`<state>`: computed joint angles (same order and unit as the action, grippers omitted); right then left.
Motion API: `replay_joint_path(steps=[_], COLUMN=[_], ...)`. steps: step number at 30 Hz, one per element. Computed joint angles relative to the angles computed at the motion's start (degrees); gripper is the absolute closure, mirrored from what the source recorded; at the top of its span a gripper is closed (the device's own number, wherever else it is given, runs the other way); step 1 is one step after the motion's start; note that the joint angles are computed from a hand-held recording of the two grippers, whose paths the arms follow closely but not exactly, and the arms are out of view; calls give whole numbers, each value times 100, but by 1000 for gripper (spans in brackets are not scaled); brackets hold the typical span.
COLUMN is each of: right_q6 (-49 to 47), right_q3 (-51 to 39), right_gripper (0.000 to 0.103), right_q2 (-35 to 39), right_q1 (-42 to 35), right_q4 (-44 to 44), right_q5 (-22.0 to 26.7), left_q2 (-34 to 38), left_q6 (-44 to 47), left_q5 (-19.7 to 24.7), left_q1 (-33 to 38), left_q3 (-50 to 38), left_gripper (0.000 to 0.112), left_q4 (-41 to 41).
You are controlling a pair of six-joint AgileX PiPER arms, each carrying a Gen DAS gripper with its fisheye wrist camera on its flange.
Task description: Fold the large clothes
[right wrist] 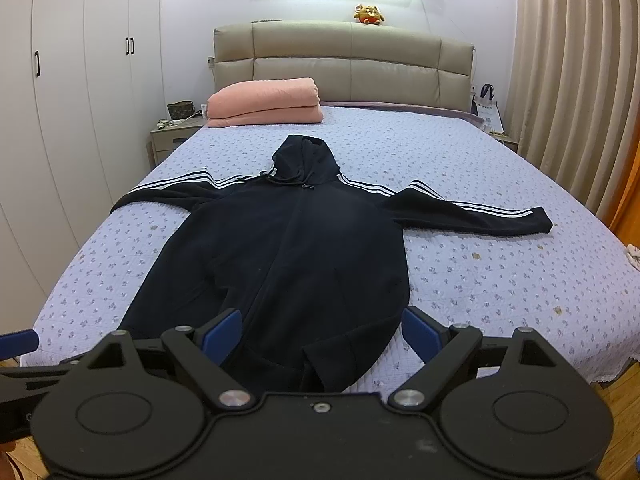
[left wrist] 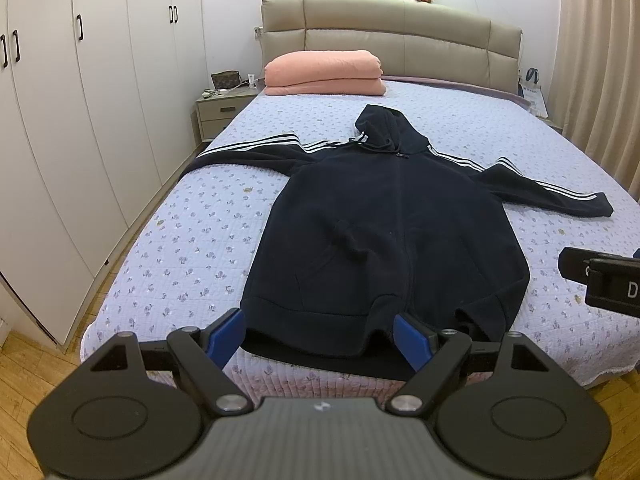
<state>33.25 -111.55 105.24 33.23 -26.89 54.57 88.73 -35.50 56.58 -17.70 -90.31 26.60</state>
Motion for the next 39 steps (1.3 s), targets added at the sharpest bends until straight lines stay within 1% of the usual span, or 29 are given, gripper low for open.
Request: replay_joint_path(steps=[4,15,24,27,31,34,36,39], right_q6=[34,84,384,481,447,270,70,-216], right_q3=[88,277,761,744,605,462,258,-27], right_gripper=[1,1,1,1,1,1,1,0], right_q2=[-57,-364,-924,-979,-906,-718,-495,-97], right_q1=[87,91,238,273,280,187,72,-207], right_q4=[-146,-91,-422,-471,-495,-397,-218,170], right_q5=[-32,-80,-263,-261,-189,-164,-135,-227], left_q2=[-16,-251,-665,-786,-773,-706,-528,-188], left_q6=[-49,-237,-617,-710,-655,-577,-452,-283], left_q5=[-19,19,176,228,210,76,-7,-131], left_q1=[-17,-170,-574,-708,-697,-538,-363,-84], left_q3=[30,145,312,377,343,364,272,99], left_gripper=[29,29,29,27,27,26,26,26], left_q4=[47,261,749,906,909,734,538,290])
